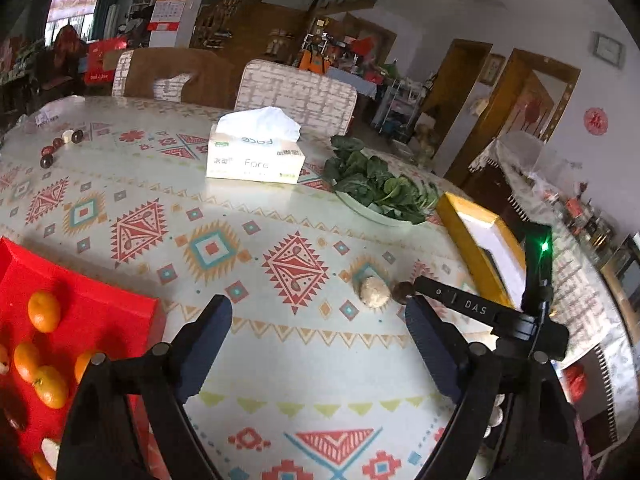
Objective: Organize fruits
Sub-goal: 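Grasp the beige rice cake with the left tool while the right tool grasps the dark date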
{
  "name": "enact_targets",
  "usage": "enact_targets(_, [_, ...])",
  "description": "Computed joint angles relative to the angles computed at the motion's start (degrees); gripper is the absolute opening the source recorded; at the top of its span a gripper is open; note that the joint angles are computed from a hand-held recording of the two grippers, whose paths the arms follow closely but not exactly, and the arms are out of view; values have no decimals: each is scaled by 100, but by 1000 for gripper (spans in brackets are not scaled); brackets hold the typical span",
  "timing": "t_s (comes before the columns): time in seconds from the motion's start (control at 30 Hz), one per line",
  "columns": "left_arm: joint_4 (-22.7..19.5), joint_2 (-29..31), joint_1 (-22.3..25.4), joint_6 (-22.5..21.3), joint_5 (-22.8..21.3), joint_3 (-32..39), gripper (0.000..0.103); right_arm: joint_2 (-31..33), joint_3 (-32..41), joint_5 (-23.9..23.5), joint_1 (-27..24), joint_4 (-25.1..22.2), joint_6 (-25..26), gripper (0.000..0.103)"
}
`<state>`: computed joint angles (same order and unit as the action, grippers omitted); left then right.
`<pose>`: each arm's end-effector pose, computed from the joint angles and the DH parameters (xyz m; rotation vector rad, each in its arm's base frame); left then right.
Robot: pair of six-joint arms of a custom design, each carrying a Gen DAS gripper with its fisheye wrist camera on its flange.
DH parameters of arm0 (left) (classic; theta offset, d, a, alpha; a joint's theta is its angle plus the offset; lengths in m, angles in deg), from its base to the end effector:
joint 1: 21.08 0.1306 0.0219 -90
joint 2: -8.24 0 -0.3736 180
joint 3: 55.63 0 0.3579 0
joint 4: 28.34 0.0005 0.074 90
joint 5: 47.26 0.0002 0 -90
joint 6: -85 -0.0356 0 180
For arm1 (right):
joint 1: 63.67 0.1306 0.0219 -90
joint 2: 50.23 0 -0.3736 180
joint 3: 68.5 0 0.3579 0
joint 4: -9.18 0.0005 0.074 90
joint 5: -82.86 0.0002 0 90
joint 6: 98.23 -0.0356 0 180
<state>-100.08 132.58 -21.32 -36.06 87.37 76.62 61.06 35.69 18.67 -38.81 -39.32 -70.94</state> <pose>0.6307 -0.0282 0.3991 0.8649 2.2415 -0.7986 0.5261 0.2261 0.3469 0.9415 2.2200 0.1173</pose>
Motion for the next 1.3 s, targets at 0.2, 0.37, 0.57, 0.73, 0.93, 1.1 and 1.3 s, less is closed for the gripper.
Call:
enact_targets(0.2, [449,-101,-289,-37,-361,-383,88,174,33,-183,-54,269,187,41])
enact_targets(0.37, [534,-85,-373,123,-370,-449,88,286,154,-190,-31,281,285,41])
enact_targets(0.57, [562,21,-410,331,-467,-397,88,392,248,-432,-44,421,509,25])
enact_targets(0.73, [637,9,-582,255,-681,-467,88,88,-178,-429,-111,704,159,25])
enact_targets(0.93, [777,70,-971,101,-1105,-566,88,-329,-681,-218,-189,840,-289,25])
enact_targets(1.1, [983,61,-1205,-68,-1397,-762,88,-450,-797,-151,-212,896,-373,25])
enact_targets(1.3, [1197,-36,-1345,-304,-1703,-974,79,-436,-682,-4,-156,796,-201,25])
